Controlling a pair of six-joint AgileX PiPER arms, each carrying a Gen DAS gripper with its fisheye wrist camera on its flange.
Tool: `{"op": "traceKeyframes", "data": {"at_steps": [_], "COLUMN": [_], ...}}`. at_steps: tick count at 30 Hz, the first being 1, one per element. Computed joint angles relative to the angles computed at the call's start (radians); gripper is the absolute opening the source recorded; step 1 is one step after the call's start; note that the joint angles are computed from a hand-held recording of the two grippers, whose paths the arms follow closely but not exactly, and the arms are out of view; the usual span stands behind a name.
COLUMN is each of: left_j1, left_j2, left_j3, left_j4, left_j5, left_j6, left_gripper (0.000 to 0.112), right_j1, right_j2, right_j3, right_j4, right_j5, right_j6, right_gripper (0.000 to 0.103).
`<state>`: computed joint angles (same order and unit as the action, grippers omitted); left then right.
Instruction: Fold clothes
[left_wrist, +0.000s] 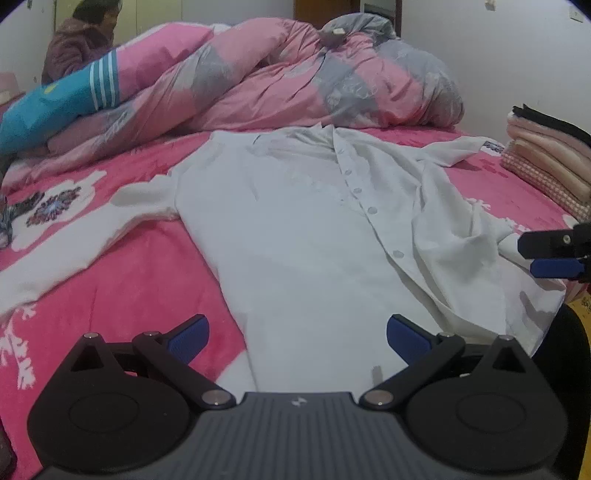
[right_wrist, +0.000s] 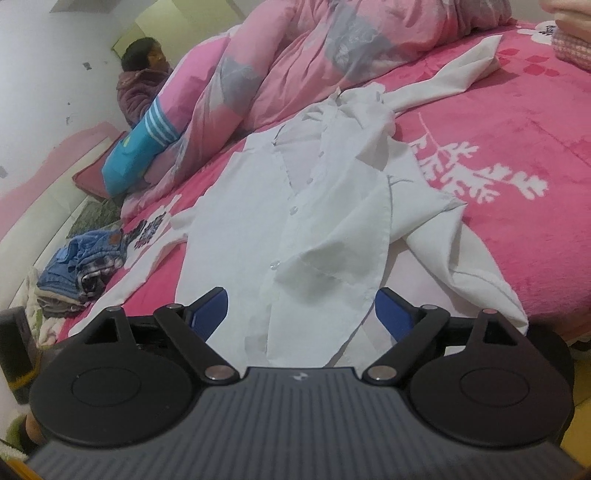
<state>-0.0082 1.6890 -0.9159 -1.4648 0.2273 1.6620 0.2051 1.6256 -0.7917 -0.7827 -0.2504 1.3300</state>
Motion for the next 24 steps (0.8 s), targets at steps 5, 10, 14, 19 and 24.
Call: {"op": "traceKeyframes", "data": {"at_steps": [5,10,14,19,24], "left_j1": [-0.003,-0.023,-0.024,-0.013,0.036], "left_j2": [-0.01,0.003,0.013,0.03,0.053], "left_j3": [0.036,0.025,0.025,0.019,0.003], "left_j4": [-0.14,-0.05,-0.037,-0.035,-0.02], "left_j5": [0.077,0.146,0.21,0.293,0.431], "left_j6": [0.175,0.092,0.088,0.085,0.053], "left_gripper": [0.103,0.103,0.103,0.103,0.098], "right_j1": [-0.01,-0.046,-0.085,-0.111,-0.131], "right_j2": [-0.029,-0.046,-0.047,-0.035,-0.025], "right_j3": [0.051,0.118,0.154,0.171,0.192], "right_j4": [0.156,0.206,0.157,0.094,0.035], "right_j5": [-0.022,-0.094,-0.171,-0.241,-0.312], "right_j6": [-0.13,-0.154,-0.108,-0.072,-0.025], "right_gripper": [0.087,0.087,0.087,0.087,0.087]}}
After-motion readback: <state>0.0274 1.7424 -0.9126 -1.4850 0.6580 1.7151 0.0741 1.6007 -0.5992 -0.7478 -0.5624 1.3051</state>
